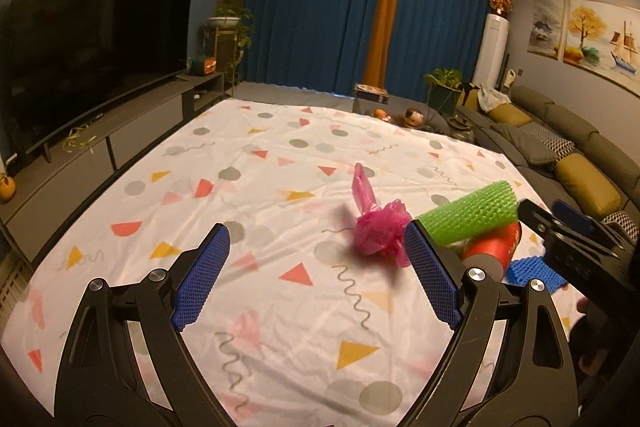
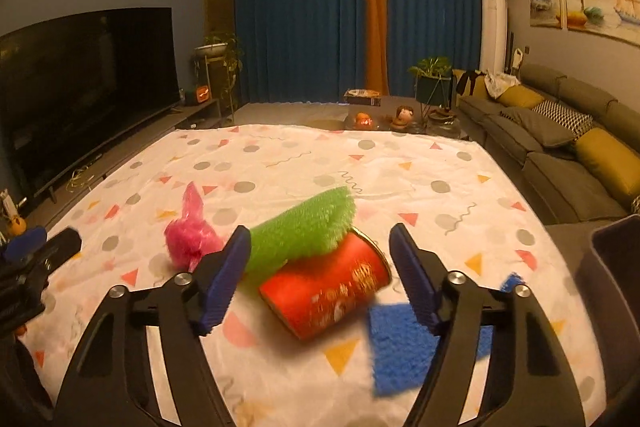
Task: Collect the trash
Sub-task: 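Move both open tools back toward the pink bag and green net sleeve, then grasp the small pink bag with the left tool while the right tool grasps the green net sleeve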
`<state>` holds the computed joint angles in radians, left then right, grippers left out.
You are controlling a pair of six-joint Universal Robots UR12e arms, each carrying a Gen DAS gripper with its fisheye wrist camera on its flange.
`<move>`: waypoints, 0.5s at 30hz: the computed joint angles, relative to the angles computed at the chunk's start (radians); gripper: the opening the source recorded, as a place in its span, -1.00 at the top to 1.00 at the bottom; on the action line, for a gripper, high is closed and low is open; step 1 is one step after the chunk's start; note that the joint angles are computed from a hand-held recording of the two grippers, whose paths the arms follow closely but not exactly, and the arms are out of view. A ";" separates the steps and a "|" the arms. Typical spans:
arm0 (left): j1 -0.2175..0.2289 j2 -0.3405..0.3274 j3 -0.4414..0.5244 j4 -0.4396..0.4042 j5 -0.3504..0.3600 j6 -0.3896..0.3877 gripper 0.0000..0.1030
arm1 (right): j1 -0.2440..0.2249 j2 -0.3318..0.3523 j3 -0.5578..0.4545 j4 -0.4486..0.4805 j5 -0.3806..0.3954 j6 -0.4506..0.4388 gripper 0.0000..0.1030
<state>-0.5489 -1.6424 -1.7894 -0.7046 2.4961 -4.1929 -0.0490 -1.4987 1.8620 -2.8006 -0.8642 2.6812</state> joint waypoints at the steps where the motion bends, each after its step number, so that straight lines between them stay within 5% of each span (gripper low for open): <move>1: 0.003 -0.002 0.000 0.012 -0.005 0.011 -0.69 | 0.006 0.007 -0.009 0.012 -0.003 0.003 -0.23; 9: 0.030 -0.027 0.006 0.105 -0.049 0.089 -0.69 | 0.028 0.036 -0.035 0.086 -0.009 -0.024 0.18; 15: 0.044 -0.047 0.010 0.151 -0.092 0.153 -0.69 | 0.017 0.029 -0.023 0.098 0.042 -0.055 0.75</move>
<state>-0.5051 -1.6898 -1.7790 -0.5532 2.4037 -4.0402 -0.0324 -1.4700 1.8388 -2.7029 -0.8223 2.6263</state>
